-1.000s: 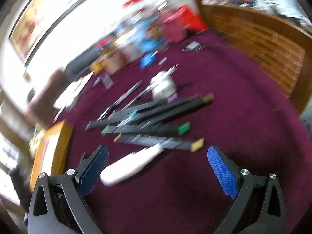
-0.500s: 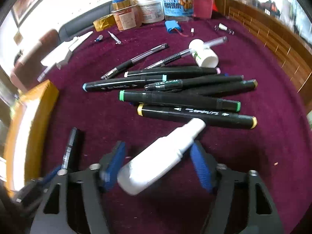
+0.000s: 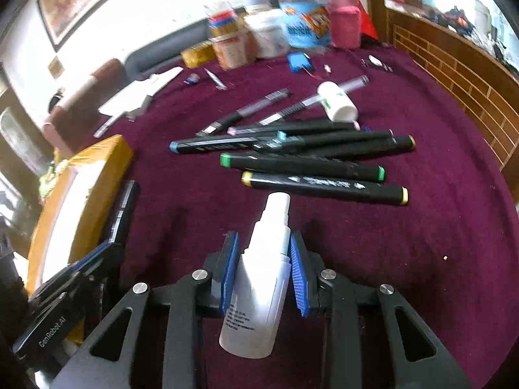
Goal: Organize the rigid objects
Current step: 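Lower black marker into box with left tool while right tool places spray bottle there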
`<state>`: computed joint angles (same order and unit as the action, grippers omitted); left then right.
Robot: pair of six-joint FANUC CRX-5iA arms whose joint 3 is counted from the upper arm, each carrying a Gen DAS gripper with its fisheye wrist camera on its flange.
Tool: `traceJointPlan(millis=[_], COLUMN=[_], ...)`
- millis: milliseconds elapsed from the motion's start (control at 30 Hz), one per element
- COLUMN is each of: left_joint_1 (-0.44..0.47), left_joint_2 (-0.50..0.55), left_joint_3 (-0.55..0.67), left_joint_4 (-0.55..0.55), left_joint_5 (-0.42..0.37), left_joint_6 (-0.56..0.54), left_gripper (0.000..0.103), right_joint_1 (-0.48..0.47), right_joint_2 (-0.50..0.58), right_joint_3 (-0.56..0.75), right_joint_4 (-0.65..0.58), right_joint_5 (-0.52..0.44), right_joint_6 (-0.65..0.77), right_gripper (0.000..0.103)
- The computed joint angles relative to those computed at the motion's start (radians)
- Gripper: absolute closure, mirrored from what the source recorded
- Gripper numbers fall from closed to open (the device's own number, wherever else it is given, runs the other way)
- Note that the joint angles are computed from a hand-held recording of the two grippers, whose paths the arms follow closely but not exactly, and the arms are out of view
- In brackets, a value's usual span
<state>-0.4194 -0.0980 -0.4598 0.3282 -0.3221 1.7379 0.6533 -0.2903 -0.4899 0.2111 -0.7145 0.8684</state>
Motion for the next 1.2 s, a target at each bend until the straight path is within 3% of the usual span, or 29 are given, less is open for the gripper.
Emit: traceJointPlan(millis=[67,300,567,667,867,1000,1100,1200], left_joint_1=[0.001,0.056,0.305,0.375,0.468,0.505,0.525,0.537], left_joint_2=[-0.041,-0.196,-0.300,-0.290,-0.167,-0.094,-0.055,-0.030], left_joint_3=[-0.057,-0.165,-0.164,-0.160,-0.103,-0.080,-0.081,-0.084], left_joint_4=[0.122,0.228,0.112,0.138,0.214,0.267,0.317,0.346], left_joint_5=[0.044,0.082,-0.098,-0.129,-0.188,-0.222,-0.240,-0.247], left_joint_6=[-0.105,-0.190,-0.108,-0.144,-0.234,-0.277,-0.299,-0.303], left_gripper=[0.091,0.091,0.091,0.090,0.091,0.091,0.091,0.090], right_joint_1=[0.021,0.052,0.071,0.097,0.132,0.124,0.132,0.166], right_joint_2=[-0.023,-0.026,0.076,0.135,0.329,0.501,0.593,0.661], right_joint_3=[-0.007,0.036,0.204,0.276,0.499,0.700,0.795,0.849], right_joint_4=[0.002,-0.081,-0.296,-0.343,-0.442,-0.539,-0.542,-0.450], right_joint_5=[0.016,0.049,0.006,-0.011,-0.085,-0.189,-0.236,-0.244], right_joint_6=[0.010,0.099,0.299,0.353,0.447,0.488,0.474,0.425], right_gripper=[0.076,0.075,0.075,0.075,0.075,0.075,0.075,0.075])
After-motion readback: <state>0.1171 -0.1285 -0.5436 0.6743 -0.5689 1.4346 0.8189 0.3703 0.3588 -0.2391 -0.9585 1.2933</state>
